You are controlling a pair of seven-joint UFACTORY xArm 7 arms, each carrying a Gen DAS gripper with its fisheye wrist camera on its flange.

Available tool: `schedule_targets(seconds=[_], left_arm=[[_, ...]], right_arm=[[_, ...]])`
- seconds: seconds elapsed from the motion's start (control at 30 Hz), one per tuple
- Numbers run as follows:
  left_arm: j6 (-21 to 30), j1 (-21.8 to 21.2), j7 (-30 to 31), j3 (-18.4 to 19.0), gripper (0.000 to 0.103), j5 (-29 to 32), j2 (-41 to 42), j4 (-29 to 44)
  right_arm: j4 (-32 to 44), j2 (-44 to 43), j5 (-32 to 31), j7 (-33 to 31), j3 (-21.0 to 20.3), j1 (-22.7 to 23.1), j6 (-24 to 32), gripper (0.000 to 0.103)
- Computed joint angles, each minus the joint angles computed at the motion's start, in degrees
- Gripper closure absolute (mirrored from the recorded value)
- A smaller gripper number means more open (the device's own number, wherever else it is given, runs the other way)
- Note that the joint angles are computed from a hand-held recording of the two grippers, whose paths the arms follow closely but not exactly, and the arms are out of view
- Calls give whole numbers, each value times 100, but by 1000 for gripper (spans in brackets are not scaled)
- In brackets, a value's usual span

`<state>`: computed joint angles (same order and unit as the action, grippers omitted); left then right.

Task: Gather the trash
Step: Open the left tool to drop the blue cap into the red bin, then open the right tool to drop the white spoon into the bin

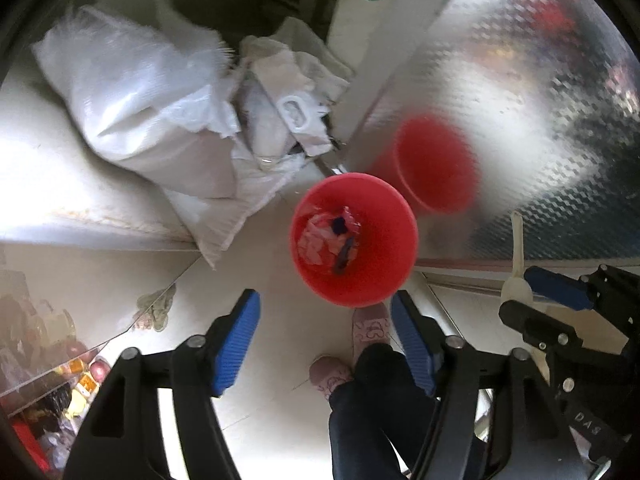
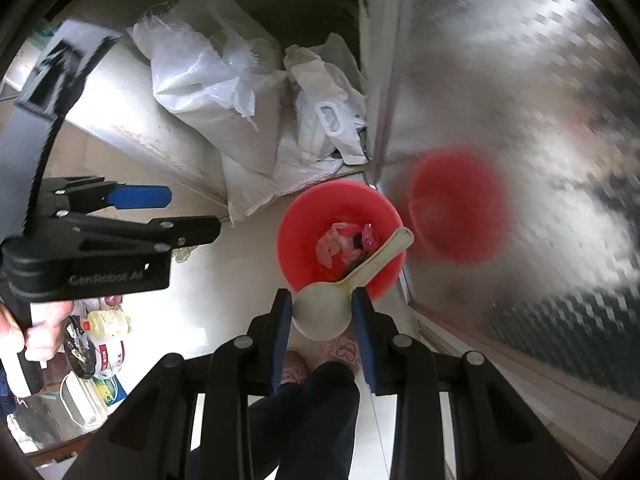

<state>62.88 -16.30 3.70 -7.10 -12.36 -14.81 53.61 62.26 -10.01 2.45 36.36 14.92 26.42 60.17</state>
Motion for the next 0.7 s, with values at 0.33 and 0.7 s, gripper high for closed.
schedule_targets(seconds=[0.33, 0.7], left_arm=[[-281, 178, -232, 48, 15, 342, -399, -487], [-187, 326, -604, 127, 0, 396, -457, -556]], right_arm=[[151, 409, -107, -401, -35, 31, -278, 74], [264, 732, -247, -784, -70, 71, -402, 74]])
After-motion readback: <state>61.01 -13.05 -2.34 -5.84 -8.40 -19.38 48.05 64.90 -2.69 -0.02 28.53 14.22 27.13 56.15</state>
